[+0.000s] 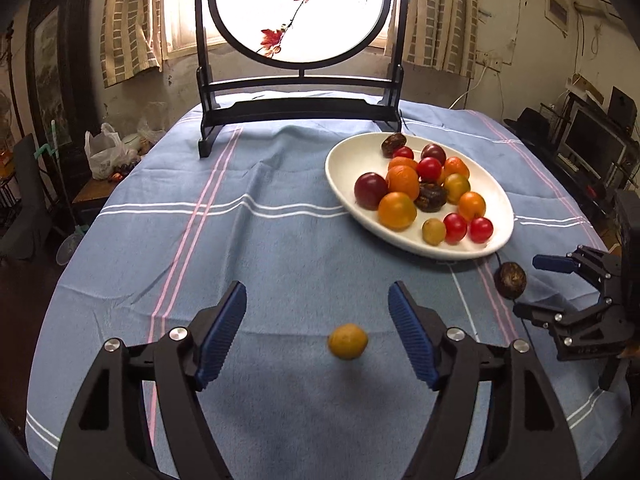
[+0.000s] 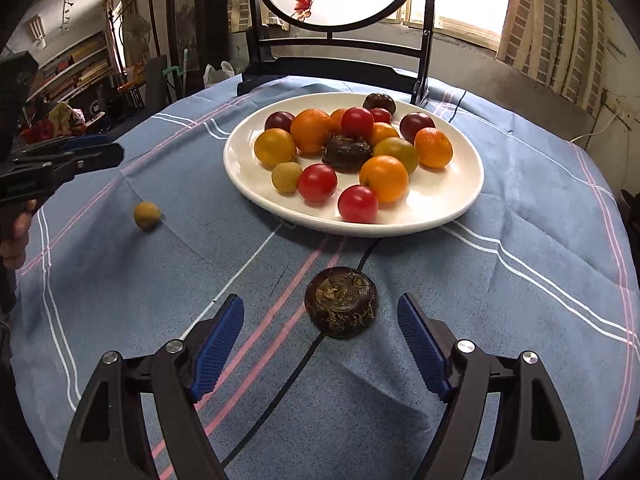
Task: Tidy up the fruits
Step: 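Grasp a dark brown fruit with the right tool while the left tool grasps a yellow fruit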
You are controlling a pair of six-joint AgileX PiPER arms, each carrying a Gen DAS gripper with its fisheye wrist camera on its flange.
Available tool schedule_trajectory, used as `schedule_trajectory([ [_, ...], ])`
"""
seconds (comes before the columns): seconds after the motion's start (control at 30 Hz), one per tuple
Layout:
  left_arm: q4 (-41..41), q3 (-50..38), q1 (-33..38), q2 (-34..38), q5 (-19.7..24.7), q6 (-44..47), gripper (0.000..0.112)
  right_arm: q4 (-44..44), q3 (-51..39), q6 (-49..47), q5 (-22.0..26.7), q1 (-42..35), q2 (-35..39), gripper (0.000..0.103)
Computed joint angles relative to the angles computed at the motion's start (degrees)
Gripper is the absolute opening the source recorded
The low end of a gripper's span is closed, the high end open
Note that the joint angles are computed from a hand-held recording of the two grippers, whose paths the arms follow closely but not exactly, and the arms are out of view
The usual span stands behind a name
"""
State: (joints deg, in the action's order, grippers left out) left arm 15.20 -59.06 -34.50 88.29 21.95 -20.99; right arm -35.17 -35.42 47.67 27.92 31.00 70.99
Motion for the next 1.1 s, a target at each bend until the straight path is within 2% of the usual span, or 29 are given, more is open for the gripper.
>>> schedule_trajectory([
  [0.13,2.6,3.0,0.8,-1.2,-0.6,-1.3,0.071,0.9,-1.9,-0.4,0.7,0.1,3.8,0.074],
  [0.27,1.4,3.4,0.5,-0.5,-1.0,0.8,0.071,-1.6,-1.7,2.2,1.5,1.3,5.2,0.066],
  [0.33,1.1,3.1,-0.5,0.5,-0.9,1.5,0.071,-1.4,-1.3,1.7,1.2,0.5,4.9,0.048],
  [0.37,1.3,2.8,-1.1,1.2,-0.8,1.4,0.071,-1.3,-0.9,1.4,1.1,0.2,4.5,0.044],
  [0.43,3.3,2.2,-2.6,2.8,-0.6,-0.2,0.071,-0.4,-0.3,-0.8,0.1,-0.7,3.8,0.043],
  [0.53,6.2,1.2,-4.4,5.3,-0.5,-2.6,0.071,-2.7,0.8,2.3,0.3,0.2,2.4,0.043],
  [0.67,9.5,-0.8,-5.6,8.4,0.4,-6.0,0.071,-0.3,1.6,0.6,0.4,0.6,-0.9,0.043],
  [0.73,5.0,-2.5,-4.9,9.9,1.4,-1.9,0.051,0.4,1.8,0.0,0.7,0.9,-1.7,0.043],
  [0.8,-0.7,-4.0,-3.7,10.9,2.4,3.1,0.043,0.5,2.0,0.1,0.7,1.2,-2.2,0.043],
  [0.93,-1.0,-4.0,-3.4,11.2,2.4,3.2,0.028,1.7,2.2,-0.7,0.3,1.4,-2.8,0.043],
  [1.1,8.9,-2.6,-6.1,8.9,2.8,-5.8,0.028,0.7,2.1,1.4,1.0,3.8,-3.9,0.043],
])
